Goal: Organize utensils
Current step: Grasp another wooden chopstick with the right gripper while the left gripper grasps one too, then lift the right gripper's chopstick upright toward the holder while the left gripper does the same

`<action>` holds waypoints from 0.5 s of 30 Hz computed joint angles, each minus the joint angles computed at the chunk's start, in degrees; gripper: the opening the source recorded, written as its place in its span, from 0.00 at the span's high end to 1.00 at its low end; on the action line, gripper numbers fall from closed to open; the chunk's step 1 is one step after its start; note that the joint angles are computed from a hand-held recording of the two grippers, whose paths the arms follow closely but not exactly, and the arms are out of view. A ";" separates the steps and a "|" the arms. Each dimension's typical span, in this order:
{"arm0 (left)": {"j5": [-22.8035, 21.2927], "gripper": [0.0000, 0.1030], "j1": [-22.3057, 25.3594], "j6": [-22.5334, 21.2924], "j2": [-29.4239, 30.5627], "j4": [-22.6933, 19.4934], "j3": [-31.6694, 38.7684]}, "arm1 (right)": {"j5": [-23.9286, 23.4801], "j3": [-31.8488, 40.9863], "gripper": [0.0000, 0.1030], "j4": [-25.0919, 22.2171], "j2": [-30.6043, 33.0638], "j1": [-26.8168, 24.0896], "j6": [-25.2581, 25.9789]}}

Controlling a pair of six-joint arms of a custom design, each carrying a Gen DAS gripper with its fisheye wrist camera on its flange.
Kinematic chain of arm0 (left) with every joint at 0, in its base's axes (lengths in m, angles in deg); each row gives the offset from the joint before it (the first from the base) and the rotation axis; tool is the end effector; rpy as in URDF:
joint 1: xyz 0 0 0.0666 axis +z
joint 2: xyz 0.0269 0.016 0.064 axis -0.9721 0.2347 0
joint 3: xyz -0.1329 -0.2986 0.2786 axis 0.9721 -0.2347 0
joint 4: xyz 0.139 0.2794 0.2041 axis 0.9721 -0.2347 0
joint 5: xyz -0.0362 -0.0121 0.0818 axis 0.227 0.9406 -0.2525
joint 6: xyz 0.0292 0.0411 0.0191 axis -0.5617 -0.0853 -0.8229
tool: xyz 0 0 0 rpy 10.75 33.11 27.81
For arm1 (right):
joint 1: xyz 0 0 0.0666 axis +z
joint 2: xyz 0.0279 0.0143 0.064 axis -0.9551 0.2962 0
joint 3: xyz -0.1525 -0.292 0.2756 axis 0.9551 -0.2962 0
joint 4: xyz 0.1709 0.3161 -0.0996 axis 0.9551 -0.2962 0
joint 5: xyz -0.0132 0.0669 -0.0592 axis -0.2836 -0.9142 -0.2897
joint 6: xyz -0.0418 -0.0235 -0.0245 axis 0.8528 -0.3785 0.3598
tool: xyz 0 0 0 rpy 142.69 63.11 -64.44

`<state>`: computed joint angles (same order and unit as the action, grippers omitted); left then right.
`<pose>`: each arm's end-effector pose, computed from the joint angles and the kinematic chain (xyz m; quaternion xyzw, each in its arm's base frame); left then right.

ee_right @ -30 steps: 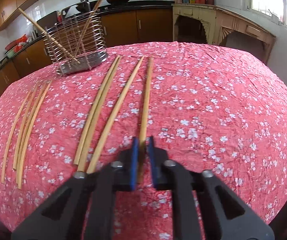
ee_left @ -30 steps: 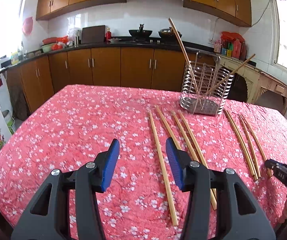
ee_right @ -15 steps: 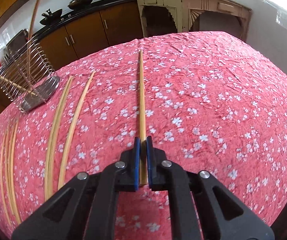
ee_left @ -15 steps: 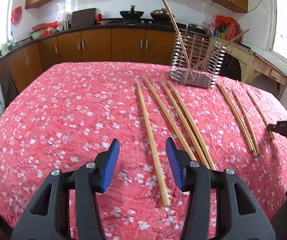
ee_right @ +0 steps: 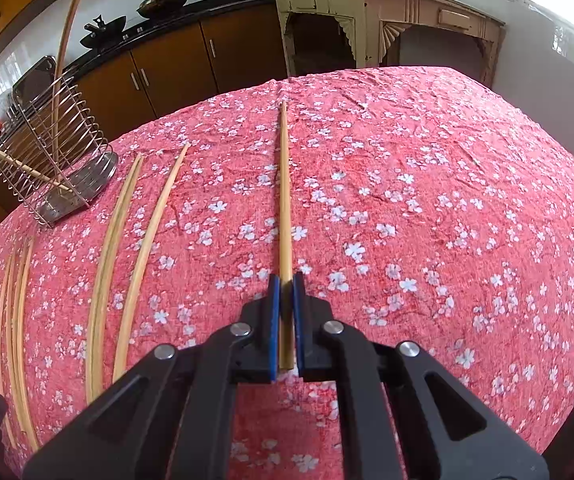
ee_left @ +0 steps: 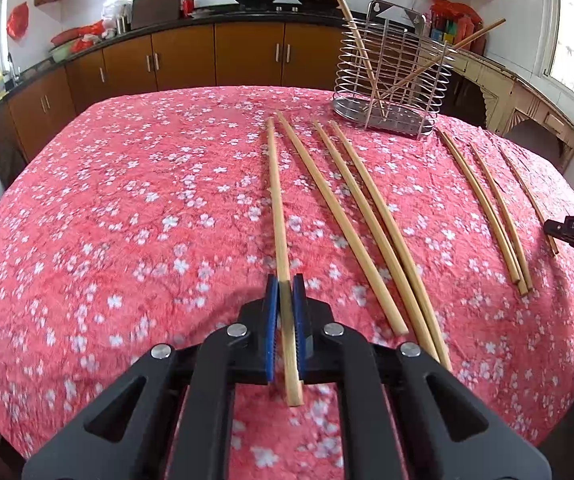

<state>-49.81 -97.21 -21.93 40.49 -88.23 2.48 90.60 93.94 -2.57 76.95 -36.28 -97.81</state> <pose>0.3699 -0.1291 0.4408 -0.0926 0.9274 0.0055 0.3623 0.5220 0.3685 0.4249 0.1064 0.9397 0.0233 0.3242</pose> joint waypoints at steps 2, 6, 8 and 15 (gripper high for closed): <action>0.76 0.93 1.84 -1.68 1.24 -0.87 1.43 | -0.01 0.85 0.93 -0.45 0.51 -0.41 0.10; 3.10 0.93 5.91 -3.54 3.91 -3.25 4.86 | 0.31 2.07 0.93 -0.94 1.37 -1.35 0.50; 3.37 0.93 7.24 -3.85 5.13 -4.32 6.46 | 0.71 2.80 0.93 -1.28 1.85 -1.92 0.70; 3.23 0.93 10.10 -8.87 8.18 -5.74 9.73 | 2.85 2.74 0.93 -0.59 2.26 -2.46 2.40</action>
